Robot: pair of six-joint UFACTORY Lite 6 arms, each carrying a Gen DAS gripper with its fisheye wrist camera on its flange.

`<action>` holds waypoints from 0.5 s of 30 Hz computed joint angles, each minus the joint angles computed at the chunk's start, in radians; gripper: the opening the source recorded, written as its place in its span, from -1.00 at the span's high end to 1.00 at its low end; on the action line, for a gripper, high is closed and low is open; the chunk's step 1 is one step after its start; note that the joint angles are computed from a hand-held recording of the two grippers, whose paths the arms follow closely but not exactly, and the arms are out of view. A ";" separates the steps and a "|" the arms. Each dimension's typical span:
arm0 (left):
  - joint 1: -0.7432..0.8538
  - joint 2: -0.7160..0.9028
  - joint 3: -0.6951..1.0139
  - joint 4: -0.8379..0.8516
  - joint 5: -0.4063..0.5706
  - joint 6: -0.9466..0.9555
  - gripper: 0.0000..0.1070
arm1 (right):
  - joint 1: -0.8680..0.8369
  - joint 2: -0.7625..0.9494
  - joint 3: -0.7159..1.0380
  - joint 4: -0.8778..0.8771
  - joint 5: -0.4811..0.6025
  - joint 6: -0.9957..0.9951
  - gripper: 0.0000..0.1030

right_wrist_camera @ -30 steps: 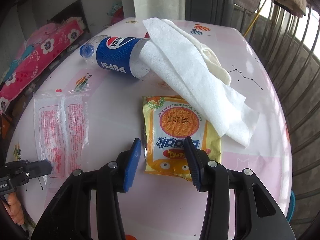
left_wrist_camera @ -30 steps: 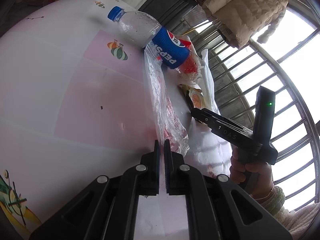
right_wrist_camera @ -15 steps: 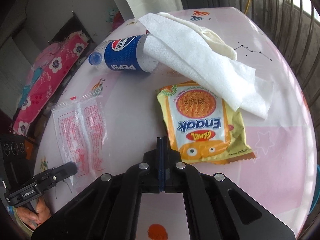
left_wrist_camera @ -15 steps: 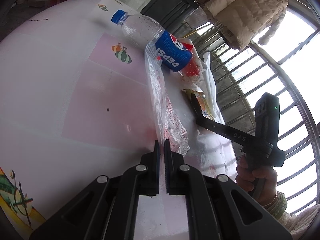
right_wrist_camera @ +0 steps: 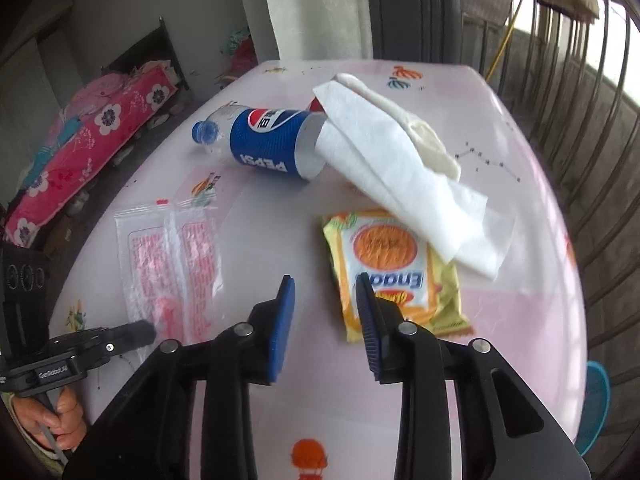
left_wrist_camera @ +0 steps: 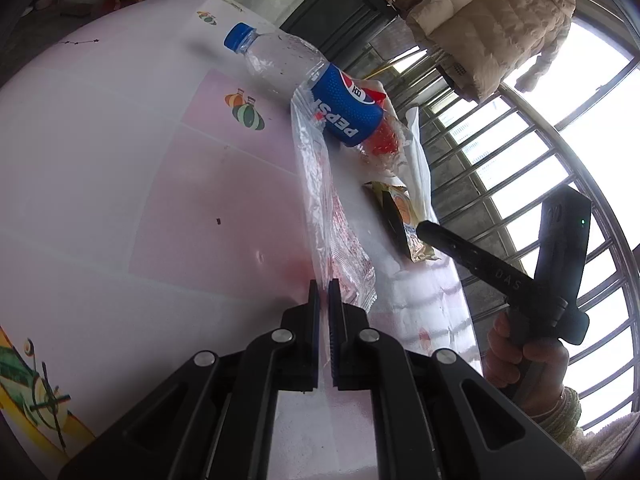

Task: Collect trash
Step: 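Hold the clear bag with the left tool while the right tool reaches the Enaak packet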

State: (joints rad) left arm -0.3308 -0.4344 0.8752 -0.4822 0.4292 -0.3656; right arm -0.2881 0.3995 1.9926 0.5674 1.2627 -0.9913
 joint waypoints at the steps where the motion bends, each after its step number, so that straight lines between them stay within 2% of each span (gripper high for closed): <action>1: 0.002 0.000 -0.001 -0.007 -0.001 0.007 0.94 | 0.026 -0.003 -0.013 -0.020 -0.044 0.000 0.34; 6: 0.009 -0.005 -0.011 -0.025 -0.005 0.022 0.94 | 0.115 0.049 -0.033 -0.114 -0.205 0.029 0.34; 9: 0.016 -0.007 -0.014 -0.043 0.000 0.042 0.94 | 0.117 0.065 -0.040 -0.122 -0.228 0.053 0.43; 10: 0.016 -0.006 -0.012 -0.042 0.001 0.041 0.94 | 0.107 0.076 -0.023 -0.112 -0.206 0.064 0.54; 11: 0.016 -0.006 -0.012 -0.042 0.001 0.041 0.94 | 0.099 0.092 0.001 -0.102 -0.181 0.077 0.74; 13: 0.020 -0.007 -0.014 -0.053 0.003 0.052 0.94 | 0.084 0.115 0.036 -0.088 -0.141 0.100 0.96; 15: 0.021 -0.007 -0.016 -0.055 0.003 0.053 0.94 | 0.081 0.132 0.062 -0.078 -0.116 0.119 1.00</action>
